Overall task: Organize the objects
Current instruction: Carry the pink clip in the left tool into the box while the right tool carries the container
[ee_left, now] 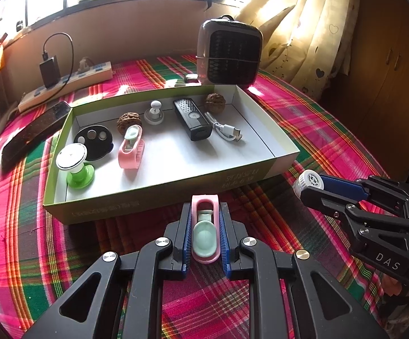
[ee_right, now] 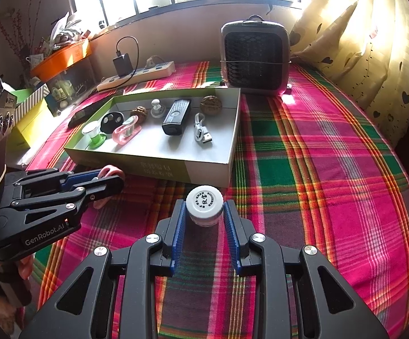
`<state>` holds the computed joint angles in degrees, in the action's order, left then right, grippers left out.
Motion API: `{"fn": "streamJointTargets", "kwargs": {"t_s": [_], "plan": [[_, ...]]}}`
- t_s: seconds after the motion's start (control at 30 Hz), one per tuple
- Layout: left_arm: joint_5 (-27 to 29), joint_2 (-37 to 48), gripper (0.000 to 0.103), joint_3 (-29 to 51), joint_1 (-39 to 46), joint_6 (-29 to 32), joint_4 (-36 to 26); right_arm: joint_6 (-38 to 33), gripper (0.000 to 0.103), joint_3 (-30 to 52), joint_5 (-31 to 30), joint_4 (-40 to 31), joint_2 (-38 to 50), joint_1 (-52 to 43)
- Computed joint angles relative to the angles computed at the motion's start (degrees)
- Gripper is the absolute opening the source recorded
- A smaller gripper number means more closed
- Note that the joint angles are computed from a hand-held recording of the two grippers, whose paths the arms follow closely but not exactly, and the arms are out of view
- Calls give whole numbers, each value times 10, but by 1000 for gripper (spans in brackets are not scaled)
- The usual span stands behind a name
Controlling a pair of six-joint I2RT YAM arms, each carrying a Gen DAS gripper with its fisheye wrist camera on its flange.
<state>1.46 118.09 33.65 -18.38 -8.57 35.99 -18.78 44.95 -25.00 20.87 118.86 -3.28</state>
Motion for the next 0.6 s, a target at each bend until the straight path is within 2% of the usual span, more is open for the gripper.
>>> {"fn": "streamJointTargets", "kwargs": {"t_s": [0.43,0.6], "plan": [[-21,-42,16,-32,-1,-10,16,3,29,-7,-1,3,-26,13],[-20,-51,16,-23,6,-9,2,5,29,5,1,-5,-31,24]]}}
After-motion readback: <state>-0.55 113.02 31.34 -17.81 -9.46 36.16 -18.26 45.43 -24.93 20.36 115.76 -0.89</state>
